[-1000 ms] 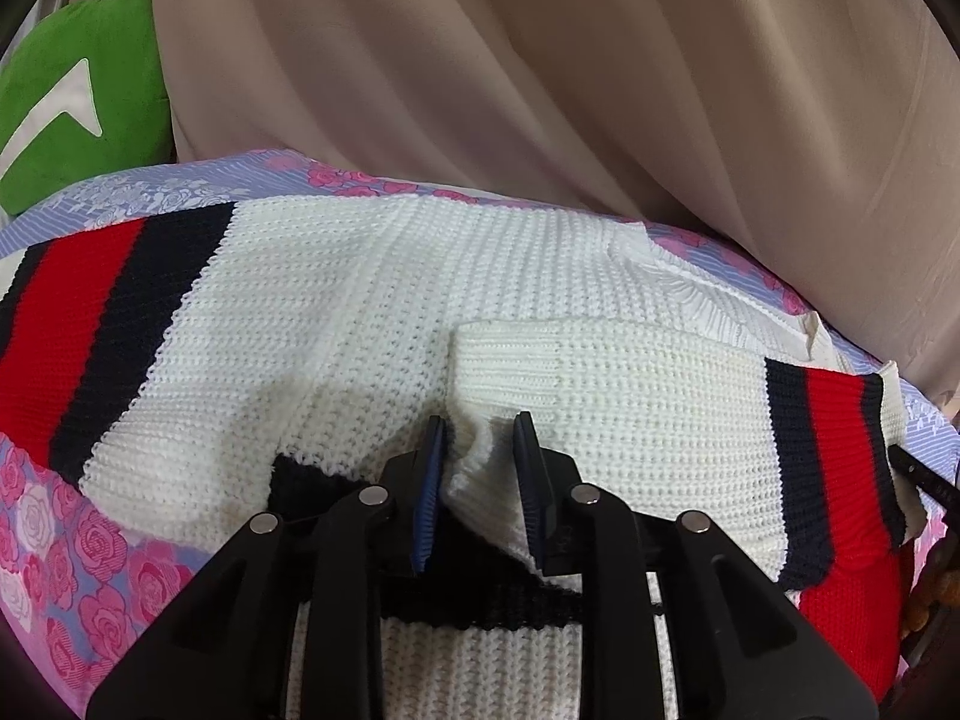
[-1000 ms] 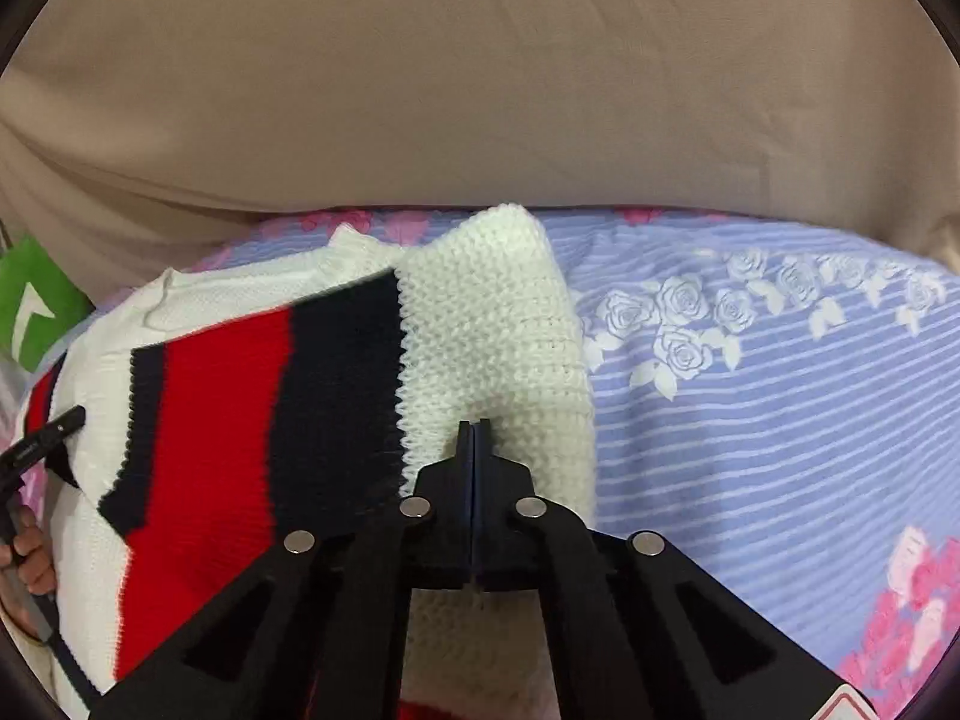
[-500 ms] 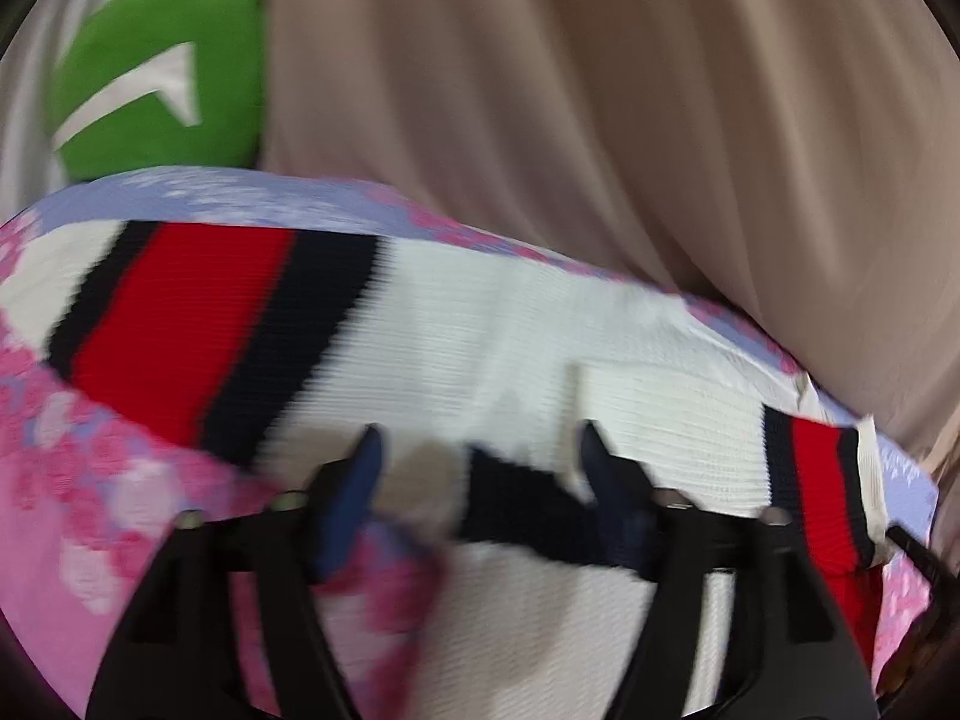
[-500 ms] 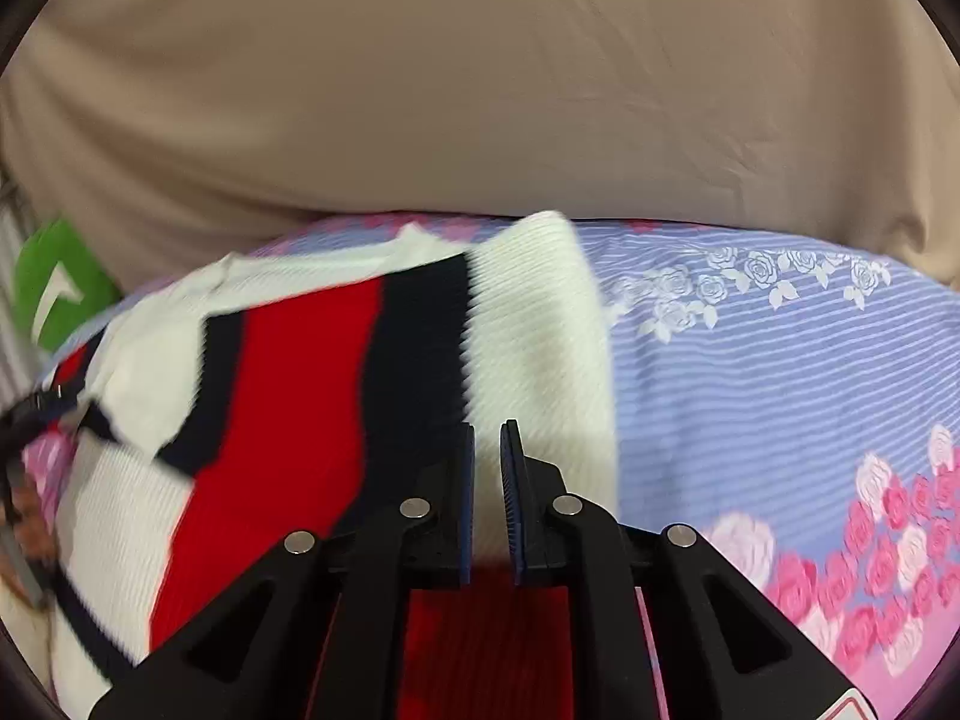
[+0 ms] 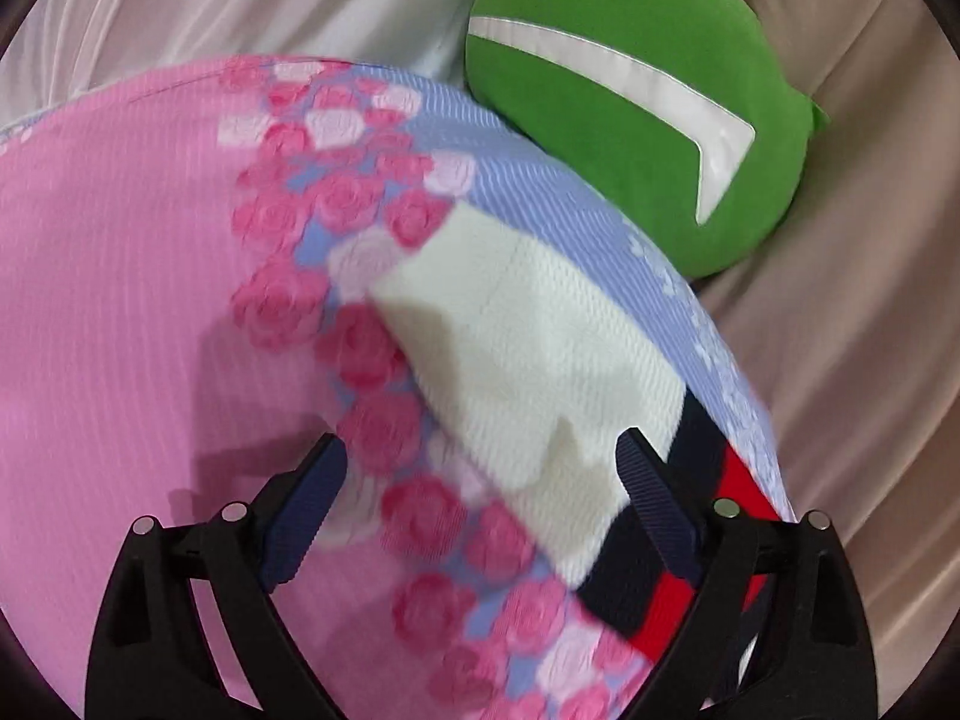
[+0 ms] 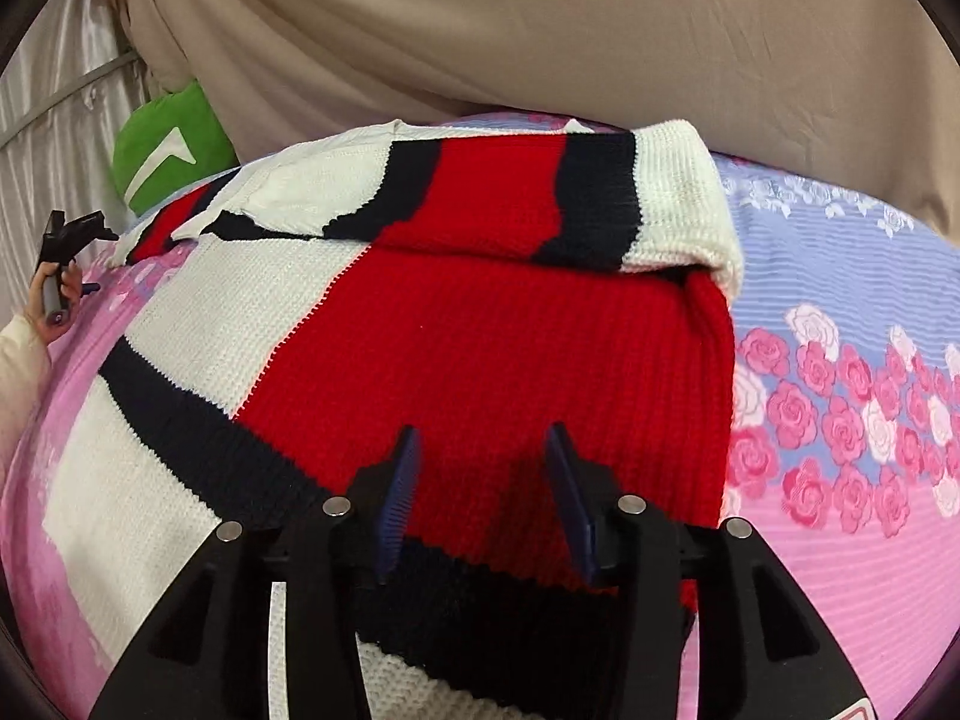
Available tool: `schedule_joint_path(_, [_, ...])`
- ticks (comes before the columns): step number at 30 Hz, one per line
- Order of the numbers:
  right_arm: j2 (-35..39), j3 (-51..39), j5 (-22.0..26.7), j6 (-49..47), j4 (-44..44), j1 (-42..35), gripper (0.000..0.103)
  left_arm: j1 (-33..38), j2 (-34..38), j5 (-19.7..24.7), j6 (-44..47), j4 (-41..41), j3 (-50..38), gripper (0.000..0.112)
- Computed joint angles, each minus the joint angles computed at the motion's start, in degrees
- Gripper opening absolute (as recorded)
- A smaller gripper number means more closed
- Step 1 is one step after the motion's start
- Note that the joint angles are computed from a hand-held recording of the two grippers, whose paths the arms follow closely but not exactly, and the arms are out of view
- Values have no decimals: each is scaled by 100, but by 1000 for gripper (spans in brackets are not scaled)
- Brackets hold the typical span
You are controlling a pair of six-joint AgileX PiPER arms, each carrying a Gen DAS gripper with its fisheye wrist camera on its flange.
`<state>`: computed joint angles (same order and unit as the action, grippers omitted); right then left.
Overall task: Fold small clothes
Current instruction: 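Grasp the other white sleeve cuff with the left gripper and fold it across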
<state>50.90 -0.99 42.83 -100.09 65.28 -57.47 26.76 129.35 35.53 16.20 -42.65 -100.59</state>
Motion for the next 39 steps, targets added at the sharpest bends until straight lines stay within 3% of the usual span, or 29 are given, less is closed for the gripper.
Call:
schedule_joint_path(2, [533, -83, 116, -301, 182, -256, 45, -161, 50, -29, -4, 113, -125, 57])
schedule_joint_path(3, [729, -94, 291, -492, 172, -530, 45, -234, 147, 212, 68, 150, -340, 26])
schedule_joint_path(4, [990, -123, 473, -741, 177, -853, 45, -365, 146, 276, -14, 309, -408, 8])
schedule_joint_path(5, [1258, -172, 653, -935, 143, -1147, 45, -502, -9, 110, 17, 370, -246, 8])
schedule_joint_path(7, [1535, -222, 775, -1096, 151, -1359, 45, -967, -712, -631, 241, 545, 540, 7])
schedule_joint_path(10, [1609, -261, 802, -1105, 159, -1358, 45, -1832, -1963, -1434, 1461, -107, 1720, 7])
schedule_joint_path(12, [1654, -280, 852, -1119, 140, -1379, 48, -2642, -2846, -1723, 2268, -551, 2418, 7])
schedule_joint_path(15, [1995, -372, 1022, -1300, 94, -1604, 48, -4064, -3572, -1778, 2166, -231, 2821, 7])
schedule_joint_path(19, [2458, -515, 1232, -1468, -13, -1895, 48, -6087, -3227, -1938, 1000, 924, 2697, 15])
schedule_joint_path(20, [2536, -543, 1278, -1493, -45, -1958, 48, -6424, -2989, -1938, 708, 1187, 2601, 25])
schedule_joint_path(21, [2577, -555, 1309, -1509, -64, -1993, 48, -6759, -2700, -1972, 186, 1665, 2505, 47])
schedule_joint_path(22, [2612, -568, 1344, -1526, -89, -2031, 49, -6995, -2482, -2060, -227, 2001, 2499, 62])
schedule_joint_path(23, [2645, -575, 1383, -1548, -114, -2077, 50, -7158, -2218, -2167, -412, 2114, 2493, 62])
schedule_joint_path(25, [2691, -592, 1499, -1600, -191, -2241, 54, -7192, -2016, -2206, -97, 1707, 2650, 61])
schedule_joint_path(28, [2708, -631, 1693, -1617, -320, -2487, 56, -6910, -2414, -2204, 1282, 13, 3497, 60])
schedule_joint_path(32, [1870, -773, 1874, -1067, -210, -2294, 57, -5661, -3030, -1926, 3461, -2175, 4362, 61])
schedule_joint_path(34, [1407, -955, 1540, -596, 124, -1607, 57, -5043, -3293, -1970, 3904, -2495, 4715, 63])
schedule_joint_path(36, [1552, -1373, 1028, -93, 551, -691, 57, -4447, -3322, -1829, 3767, -2297, 4748, 63])
schedule_joint_path(39, [2243, -2049, 168, 386, 1177, 403, 57, -3463, -3221, -1025, 3812, -2460, 4677, 63])
